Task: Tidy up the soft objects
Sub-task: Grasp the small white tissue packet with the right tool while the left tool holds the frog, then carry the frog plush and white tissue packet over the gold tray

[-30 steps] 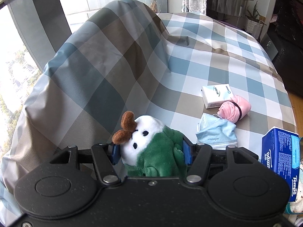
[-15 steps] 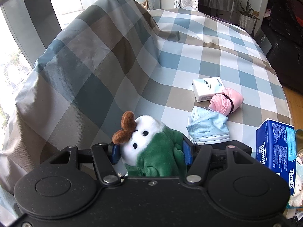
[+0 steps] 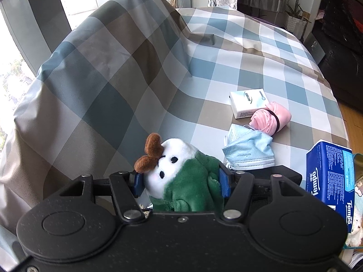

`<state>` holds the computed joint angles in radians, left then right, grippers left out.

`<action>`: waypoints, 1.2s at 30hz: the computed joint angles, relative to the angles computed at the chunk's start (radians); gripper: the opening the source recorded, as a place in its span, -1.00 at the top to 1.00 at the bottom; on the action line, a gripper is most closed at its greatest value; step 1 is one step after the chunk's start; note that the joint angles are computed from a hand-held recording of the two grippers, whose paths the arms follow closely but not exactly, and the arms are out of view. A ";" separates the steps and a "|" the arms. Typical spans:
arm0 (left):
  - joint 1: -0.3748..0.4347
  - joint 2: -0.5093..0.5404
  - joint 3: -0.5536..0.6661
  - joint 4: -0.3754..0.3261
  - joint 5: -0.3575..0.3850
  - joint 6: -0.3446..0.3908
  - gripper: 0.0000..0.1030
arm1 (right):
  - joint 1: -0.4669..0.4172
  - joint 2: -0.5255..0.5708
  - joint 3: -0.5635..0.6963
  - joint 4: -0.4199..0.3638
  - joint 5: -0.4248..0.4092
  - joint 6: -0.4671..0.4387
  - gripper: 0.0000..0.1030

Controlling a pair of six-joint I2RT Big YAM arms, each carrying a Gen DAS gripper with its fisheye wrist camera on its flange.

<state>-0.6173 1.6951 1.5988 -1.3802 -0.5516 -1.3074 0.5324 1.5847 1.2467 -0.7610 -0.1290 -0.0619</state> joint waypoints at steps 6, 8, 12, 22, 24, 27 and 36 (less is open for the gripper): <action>-0.005 0.005 0.002 0.008 0.007 0.003 -0.10 | -0.023 -0.040 -0.026 -0.033 -0.042 -0.053 -0.41; -0.007 0.007 0.009 0.009 0.005 0.010 -0.10 | -0.037 -0.068 -0.041 -0.043 -0.061 -0.074 -0.41; -0.023 0.020 0.041 -0.003 -0.007 0.022 -0.10 | -0.082 -0.133 -0.064 -0.070 -0.124 -0.103 -0.41; -0.078 0.071 0.175 -0.058 -0.045 0.068 -0.10 | -0.228 -0.260 -0.074 -0.035 -0.254 -0.119 -0.41; -0.089 0.088 0.210 -0.069 -0.050 0.080 -0.10 | -0.261 -0.277 -0.076 -0.002 -0.257 -0.121 -0.41; -0.106 0.123 0.279 -0.090 -0.059 0.106 -0.10 | -0.316 -0.285 -0.072 0.043 -0.260 -0.116 -0.41; -0.153 0.271 0.554 -0.140 -0.067 0.230 -0.10 | -0.474 -0.223 -0.005 0.140 -0.261 -0.051 -0.42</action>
<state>-0.7705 1.9665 2.1530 -1.5202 -0.6182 -1.0778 0.0584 1.3617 1.2415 -0.6214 -0.3897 -0.1130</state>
